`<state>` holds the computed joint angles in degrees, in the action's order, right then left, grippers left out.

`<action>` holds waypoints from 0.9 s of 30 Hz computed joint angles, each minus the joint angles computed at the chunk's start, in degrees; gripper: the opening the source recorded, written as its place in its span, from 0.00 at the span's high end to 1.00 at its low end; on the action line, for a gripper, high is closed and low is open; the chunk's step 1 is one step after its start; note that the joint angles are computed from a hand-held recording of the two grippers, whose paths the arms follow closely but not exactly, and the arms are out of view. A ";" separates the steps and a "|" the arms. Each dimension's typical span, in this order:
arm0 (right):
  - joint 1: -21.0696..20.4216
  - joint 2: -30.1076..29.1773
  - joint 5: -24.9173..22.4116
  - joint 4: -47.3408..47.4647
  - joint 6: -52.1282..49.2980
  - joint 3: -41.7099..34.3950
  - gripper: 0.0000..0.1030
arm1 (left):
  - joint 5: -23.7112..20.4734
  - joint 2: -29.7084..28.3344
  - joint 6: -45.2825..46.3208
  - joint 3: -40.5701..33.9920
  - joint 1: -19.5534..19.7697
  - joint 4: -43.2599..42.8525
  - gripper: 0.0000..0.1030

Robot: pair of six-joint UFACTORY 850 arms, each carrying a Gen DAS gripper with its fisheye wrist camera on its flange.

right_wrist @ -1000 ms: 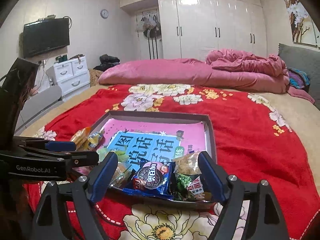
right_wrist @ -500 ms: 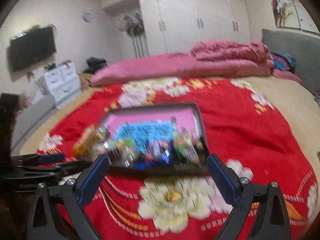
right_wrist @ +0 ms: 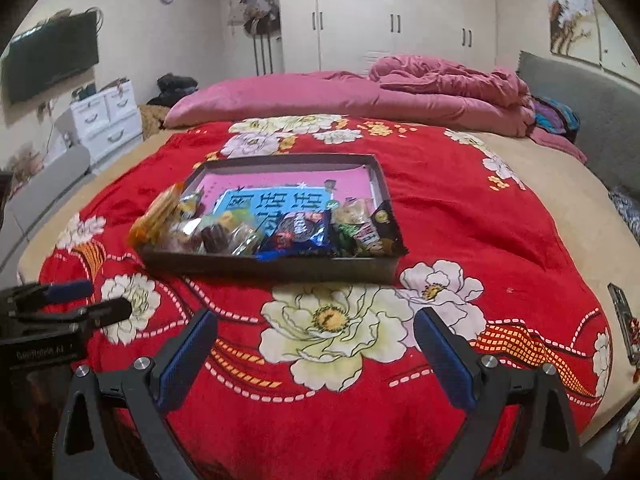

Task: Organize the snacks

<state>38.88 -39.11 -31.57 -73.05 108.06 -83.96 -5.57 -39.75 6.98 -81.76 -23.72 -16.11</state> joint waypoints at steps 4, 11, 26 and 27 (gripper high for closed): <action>0.21 -0.18 0.52 1.54 -1.48 -0.09 0.04 | 0.39 0.15 -3.10 0.27 0.04 3.00 0.27; 0.33 -0.02 0.04 2.15 -1.36 0.24 0.04 | 0.45 0.31 -5.88 0.44 -0.15 6.17 0.27; -0.07 -0.23 0.14 3.33 -1.39 0.14 0.04 | 0.95 0.85 -16.32 0.97 -0.27 16.90 0.27; -0.05 -0.20 0.09 3.32 -1.31 0.15 0.04 | 0.83 0.84 -16.48 0.96 -0.28 17.13 0.27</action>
<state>38.83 -39.31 -31.47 -69.74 106.75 -83.80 -4.74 -38.92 -9.50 -80.80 -24.00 1.02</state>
